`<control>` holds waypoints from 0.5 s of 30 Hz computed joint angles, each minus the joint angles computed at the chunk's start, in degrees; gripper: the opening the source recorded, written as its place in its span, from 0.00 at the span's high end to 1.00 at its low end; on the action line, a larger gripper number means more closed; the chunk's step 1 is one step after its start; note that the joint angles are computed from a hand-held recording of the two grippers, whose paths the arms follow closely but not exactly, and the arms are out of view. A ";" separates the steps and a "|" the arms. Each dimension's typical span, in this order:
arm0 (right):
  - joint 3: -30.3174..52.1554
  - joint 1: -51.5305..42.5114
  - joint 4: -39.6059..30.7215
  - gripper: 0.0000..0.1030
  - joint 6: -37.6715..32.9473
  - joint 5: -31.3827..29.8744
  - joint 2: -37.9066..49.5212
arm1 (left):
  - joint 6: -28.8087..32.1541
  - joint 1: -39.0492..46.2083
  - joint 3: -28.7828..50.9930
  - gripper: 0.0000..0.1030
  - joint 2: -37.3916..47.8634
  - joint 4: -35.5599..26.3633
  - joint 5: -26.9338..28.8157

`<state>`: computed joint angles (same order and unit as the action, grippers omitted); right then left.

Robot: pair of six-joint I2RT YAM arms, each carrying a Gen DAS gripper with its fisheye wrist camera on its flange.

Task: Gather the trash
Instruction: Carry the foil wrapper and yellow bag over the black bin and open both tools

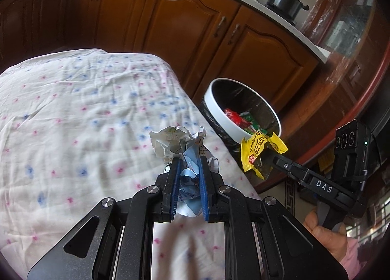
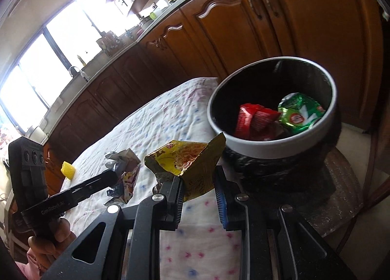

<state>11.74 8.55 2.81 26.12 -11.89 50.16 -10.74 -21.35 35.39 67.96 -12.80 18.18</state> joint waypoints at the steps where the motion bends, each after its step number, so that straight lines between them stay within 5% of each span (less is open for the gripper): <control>1: -0.13 -0.43 -0.47 0.77 -0.13 -0.14 -0.59 | -0.21 -0.67 0.19 0.87 0.23 0.08 -0.34; 15: -0.04 -12.43 -6.02 0.77 -5.28 -6.78 -5.85 | -2.41 -8.12 4.00 0.87 3.60 0.58 -4.45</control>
